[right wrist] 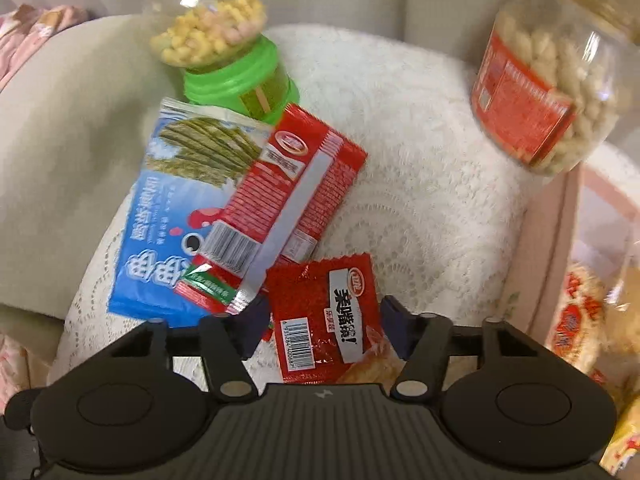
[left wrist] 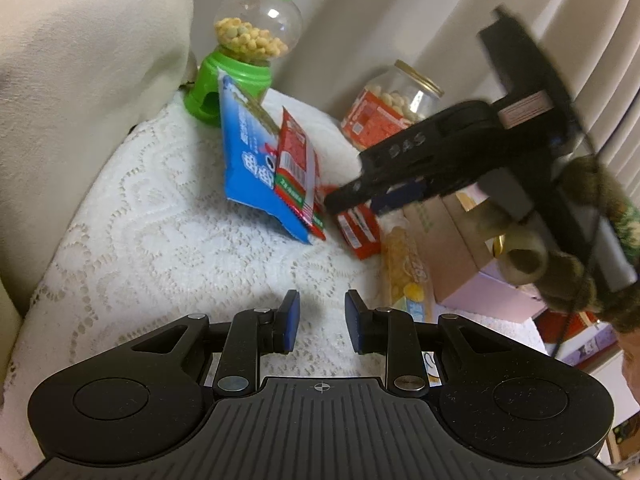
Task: Organize snacks
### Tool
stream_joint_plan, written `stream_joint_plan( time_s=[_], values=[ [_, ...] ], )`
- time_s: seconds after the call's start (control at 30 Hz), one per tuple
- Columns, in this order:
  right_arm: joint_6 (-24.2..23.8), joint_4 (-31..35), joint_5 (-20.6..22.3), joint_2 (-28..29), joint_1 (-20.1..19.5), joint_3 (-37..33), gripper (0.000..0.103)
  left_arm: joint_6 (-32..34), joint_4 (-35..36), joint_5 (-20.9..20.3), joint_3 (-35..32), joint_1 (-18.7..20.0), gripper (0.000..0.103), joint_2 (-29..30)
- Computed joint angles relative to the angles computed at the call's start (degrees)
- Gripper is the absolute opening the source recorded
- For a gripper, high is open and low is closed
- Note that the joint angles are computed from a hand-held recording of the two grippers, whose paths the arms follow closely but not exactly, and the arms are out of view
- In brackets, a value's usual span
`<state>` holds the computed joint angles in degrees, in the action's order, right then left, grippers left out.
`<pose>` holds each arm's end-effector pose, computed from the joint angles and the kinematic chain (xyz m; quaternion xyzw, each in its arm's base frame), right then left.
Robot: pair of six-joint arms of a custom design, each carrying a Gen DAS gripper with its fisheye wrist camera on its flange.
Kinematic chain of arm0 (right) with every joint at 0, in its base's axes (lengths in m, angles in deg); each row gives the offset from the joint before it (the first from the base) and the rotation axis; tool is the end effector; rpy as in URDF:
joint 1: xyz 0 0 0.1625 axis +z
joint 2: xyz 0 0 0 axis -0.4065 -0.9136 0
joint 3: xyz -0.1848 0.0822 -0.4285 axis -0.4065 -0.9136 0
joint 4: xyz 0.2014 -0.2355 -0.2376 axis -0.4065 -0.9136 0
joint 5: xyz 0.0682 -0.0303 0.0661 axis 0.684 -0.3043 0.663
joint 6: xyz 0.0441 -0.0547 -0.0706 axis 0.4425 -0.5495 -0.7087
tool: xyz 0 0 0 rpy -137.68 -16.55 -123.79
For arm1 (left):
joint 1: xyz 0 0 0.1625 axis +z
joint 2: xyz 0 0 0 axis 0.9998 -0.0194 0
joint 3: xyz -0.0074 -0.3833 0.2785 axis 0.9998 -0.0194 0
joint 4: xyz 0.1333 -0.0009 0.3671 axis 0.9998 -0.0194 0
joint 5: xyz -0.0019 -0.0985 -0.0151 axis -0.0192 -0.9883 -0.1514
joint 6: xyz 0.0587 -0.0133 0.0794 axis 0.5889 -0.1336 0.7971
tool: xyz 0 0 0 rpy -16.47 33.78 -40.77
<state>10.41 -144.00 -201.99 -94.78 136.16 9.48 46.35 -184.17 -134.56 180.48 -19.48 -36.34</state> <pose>0.3398 -0.6530 0.0402 0.1034 -0.9298 0.1478 0.3210 -0.0349 -0.5172 0.2853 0.2231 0.9337 -0.2755 0.0492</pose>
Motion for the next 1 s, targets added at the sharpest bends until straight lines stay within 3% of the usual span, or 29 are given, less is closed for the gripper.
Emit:
stream_joint_plan(
  time_s=[0.13,0.17,0.2,0.4,0.43,0.5,0.53,0.57,0.67,0.73,0.87,1.0],
  values=[
    [-1.59,-6.83,1.51,-1.47,1.55,2.94,0.049,-0.13,0.73,1.6,0.63,-1.38,0.029,-0.28],
    [-1.64,-8.58,2.08,-1.91,1.84,3.65,0.031,-0.3,0.81,2.15,0.88,-1.83,0.029,-0.45],
    [-1.51,-9.63,3.2,-2.53,2.12,4.37,0.026,-0.37,0.76,2.59,1.13,-2.16,0.029,-0.62],
    [-3.11,-14.74,5.21,-4.83,3.61,8.42,0.026,-1.74,-0.86,5.14,1.89,-4.03,0.029,-1.17],
    [-3.08,-15.42,5.95,-5.02,3.38,8.95,0.028,-1.79,-1.24,6.08,1.86,-4.28,0.029,-1.19],
    [-3.27,-16.29,7.57,-5.12,2.74,9.69,0.047,-1.91,-1.05,8.22,1.54,-4.71,0.029,-1.31],
    [-4.05,-16.64,7.75,-4.81,2.53,9.69,0.068,-2.1,-0.84,9.47,1.37,-4.97,0.029,-1.35],
    [-5.75,-17.51,7.83,-4.24,2.3,9.64,0.078,-2.13,-1.01,10.86,1.28,-5.21,0.029,-1.21],
    [-10.76,-18.71,4.8,-1.33,2.05,7.86,0.078,-1.49,-1.35,14.88,0.85,-5.17,0.029,-1.18],
    [-12.47,-17.96,5.11,-0.07,1.22,6.76,0.078,-1.57,-1.46,16.98,0.47,-4.98,0.029,-1.25],
    [-10.74,-13.15,8.69,0.83,-0.65,5.35,0.078,-1.43,-1.07,20.85,-0.11,-5.27,0.029,-1.19],
    [-14.15,-21.27,6.18,1.55,0.34,8.5,0.068,-1.35,-0.49,22.61,-0.4,-5.77,0.029,-0.54]
  ],
)
